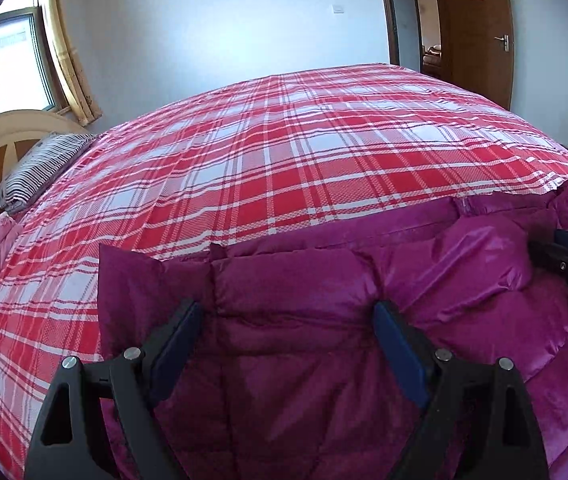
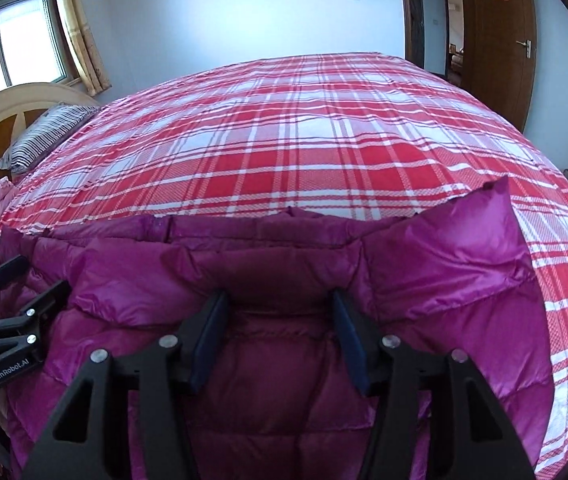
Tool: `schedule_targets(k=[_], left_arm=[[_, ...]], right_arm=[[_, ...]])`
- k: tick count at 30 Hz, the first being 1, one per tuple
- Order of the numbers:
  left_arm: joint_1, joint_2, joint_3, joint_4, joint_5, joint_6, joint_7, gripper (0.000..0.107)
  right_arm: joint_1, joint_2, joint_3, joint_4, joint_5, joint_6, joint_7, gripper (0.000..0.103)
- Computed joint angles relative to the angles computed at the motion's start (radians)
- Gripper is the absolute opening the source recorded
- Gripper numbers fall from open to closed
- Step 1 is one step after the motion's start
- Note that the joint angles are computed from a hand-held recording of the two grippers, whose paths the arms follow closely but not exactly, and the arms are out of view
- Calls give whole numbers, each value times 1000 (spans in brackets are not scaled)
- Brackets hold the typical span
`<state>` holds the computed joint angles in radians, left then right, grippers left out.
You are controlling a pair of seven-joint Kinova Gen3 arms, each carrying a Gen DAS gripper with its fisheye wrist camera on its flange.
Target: Fold large clothes
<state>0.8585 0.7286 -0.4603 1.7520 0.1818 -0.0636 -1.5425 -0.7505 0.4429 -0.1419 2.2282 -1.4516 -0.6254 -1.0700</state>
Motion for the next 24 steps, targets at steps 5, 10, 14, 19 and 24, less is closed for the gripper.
schedule_targets(k=[5,10,14,19,24], left_arm=[[5,14,-7,-21,-4,23,6,89],[3,21,-7,-30,-26,34,28,90],[3,27,-8,-35,-39,37,44,90],[16,38,-24,-38,-45,34,61,91],[17,44,-26,-43,-52,37,70,91]], right_arm=[[5,8,4,3,31,10,-35,60],[2,14,17,0,38,21,-40,61],[-2,18,21,-2,34,23,-35,62],[-1,21,23,-4,34,26,-30,64],[-2,23,24,-4,32,26,-27,65]])
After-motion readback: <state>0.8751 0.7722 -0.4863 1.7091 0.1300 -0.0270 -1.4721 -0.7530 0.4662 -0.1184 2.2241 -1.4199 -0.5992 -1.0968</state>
